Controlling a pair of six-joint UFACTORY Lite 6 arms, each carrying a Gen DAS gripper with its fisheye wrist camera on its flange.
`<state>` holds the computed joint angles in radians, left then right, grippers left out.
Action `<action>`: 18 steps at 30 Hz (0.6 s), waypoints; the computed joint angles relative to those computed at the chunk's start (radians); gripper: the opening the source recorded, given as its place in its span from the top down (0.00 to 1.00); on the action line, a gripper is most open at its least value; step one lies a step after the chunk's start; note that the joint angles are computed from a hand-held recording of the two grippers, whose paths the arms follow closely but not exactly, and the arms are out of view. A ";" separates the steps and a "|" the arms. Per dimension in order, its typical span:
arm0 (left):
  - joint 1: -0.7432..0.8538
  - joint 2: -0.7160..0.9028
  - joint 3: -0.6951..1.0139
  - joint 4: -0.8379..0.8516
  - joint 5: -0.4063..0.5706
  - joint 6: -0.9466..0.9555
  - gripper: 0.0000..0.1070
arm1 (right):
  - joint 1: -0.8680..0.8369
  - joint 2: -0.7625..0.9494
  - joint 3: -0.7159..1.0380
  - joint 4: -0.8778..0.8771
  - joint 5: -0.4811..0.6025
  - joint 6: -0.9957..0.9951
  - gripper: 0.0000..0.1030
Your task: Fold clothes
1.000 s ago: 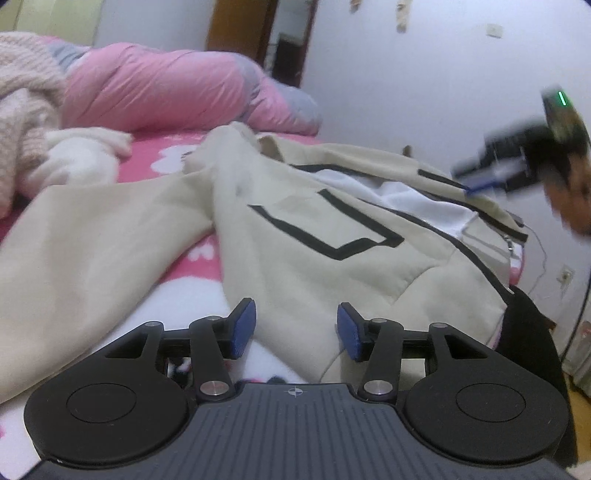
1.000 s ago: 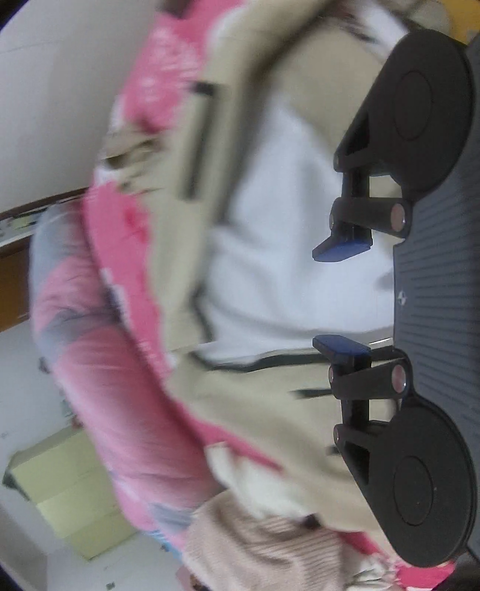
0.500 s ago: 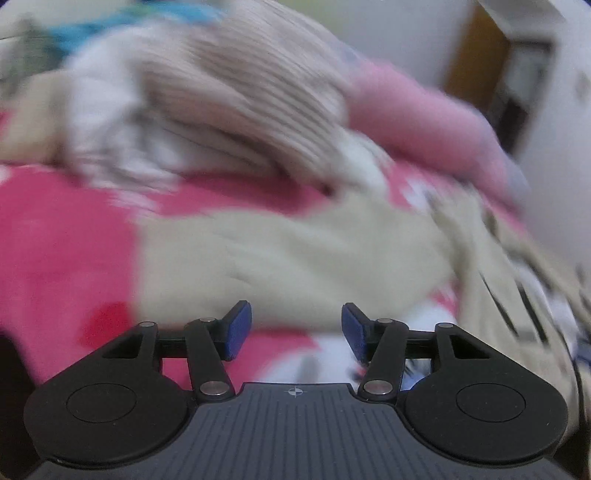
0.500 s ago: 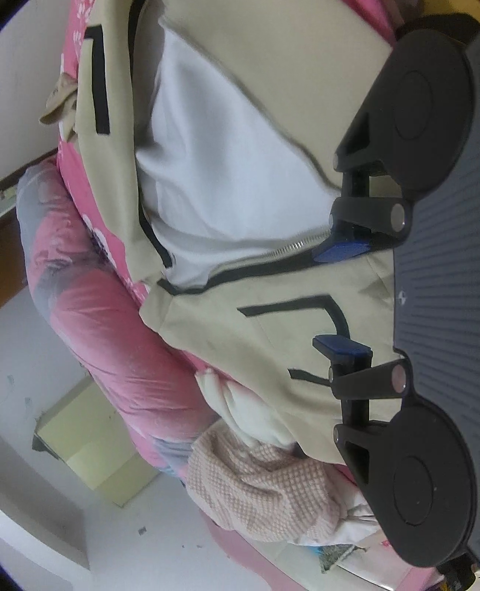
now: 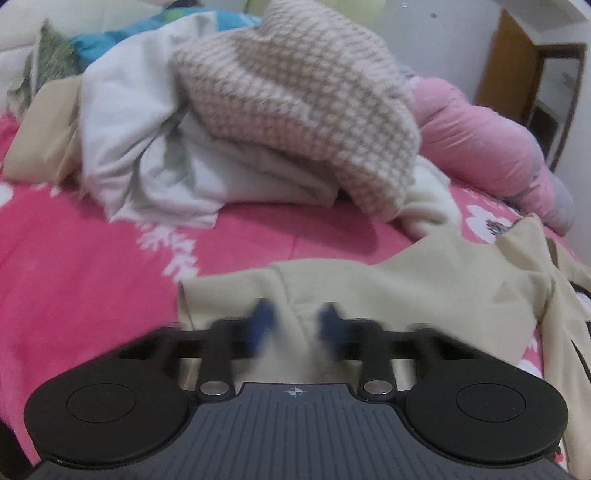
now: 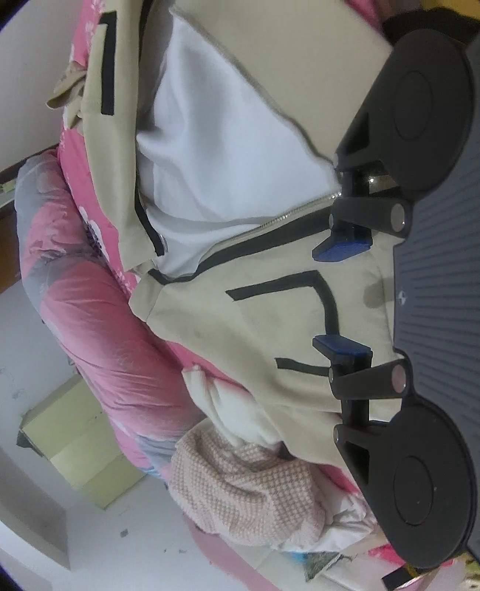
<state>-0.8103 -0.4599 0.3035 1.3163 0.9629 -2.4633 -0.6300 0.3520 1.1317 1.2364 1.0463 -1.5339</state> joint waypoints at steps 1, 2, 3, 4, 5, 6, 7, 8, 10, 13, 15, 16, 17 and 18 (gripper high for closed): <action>-0.005 -0.016 0.004 -0.003 0.019 0.021 0.91 | 0.001 -0.015 -0.013 -0.001 -0.012 0.001 0.55; -0.010 -0.044 0.007 -0.004 0.046 0.044 0.92 | 0.004 -0.023 -0.019 -0.002 -0.022 0.006 0.55; -0.017 -0.069 0.013 -0.004 0.079 0.069 0.93 | 0.008 -0.031 -0.025 -0.004 -0.033 0.014 0.55; -0.026 -0.088 0.026 -0.003 0.133 0.105 0.93 | 0.014 -0.037 -0.026 -0.006 -0.043 0.021 0.55; -0.033 -0.112 0.045 0.000 0.202 0.158 0.93 | 0.021 -0.043 -0.026 -0.008 -0.054 0.029 0.55; -0.027 -0.146 0.066 0.011 0.263 0.222 0.93 | 0.029 -0.048 -0.027 -0.007 -0.063 0.032 0.55; -0.002 -0.191 0.079 0.029 0.293 0.283 0.93 | 0.037 -0.054 -0.028 -0.004 -0.071 0.032 0.55; 0.042 -0.225 0.097 0.052 0.303 0.350 0.93 | 0.043 -0.057 -0.028 -0.003 -0.076 0.031 0.55; 0.165 -0.238 0.128 0.090 0.265 0.455 0.93 | 0.058 -0.062 -0.032 0.002 -0.090 0.031 0.55; 0.429 -0.212 0.126 0.092 0.010 0.534 0.93 | 0.080 -0.050 -0.031 0.002 -0.115 0.044 0.54; 0.507 -0.119 0.106 0.109 -0.069 0.516 0.91 | 0.092 -0.037 -0.026 -0.003 -0.137 0.060 0.54; 0.521 -0.091 0.093 0.111 -0.086 0.503 0.90 | 0.096 -0.030 -0.023 -0.005 -0.145 0.067 0.54; 0.532 -0.087 0.078 0.096 -0.109 0.508 0.88 | 0.098 -0.026 -0.019 -0.007 -0.150 0.072 0.54; 0.544 -0.082 0.064 0.082 -0.133 0.514 0.85 | 0.097 -0.024 -0.015 -0.009 -0.152 0.076 0.54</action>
<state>-0.2665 -0.5421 0.3678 1.3984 0.8299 -1.9493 -0.5325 0.3278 1.1170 1.2276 0.8941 -1.4580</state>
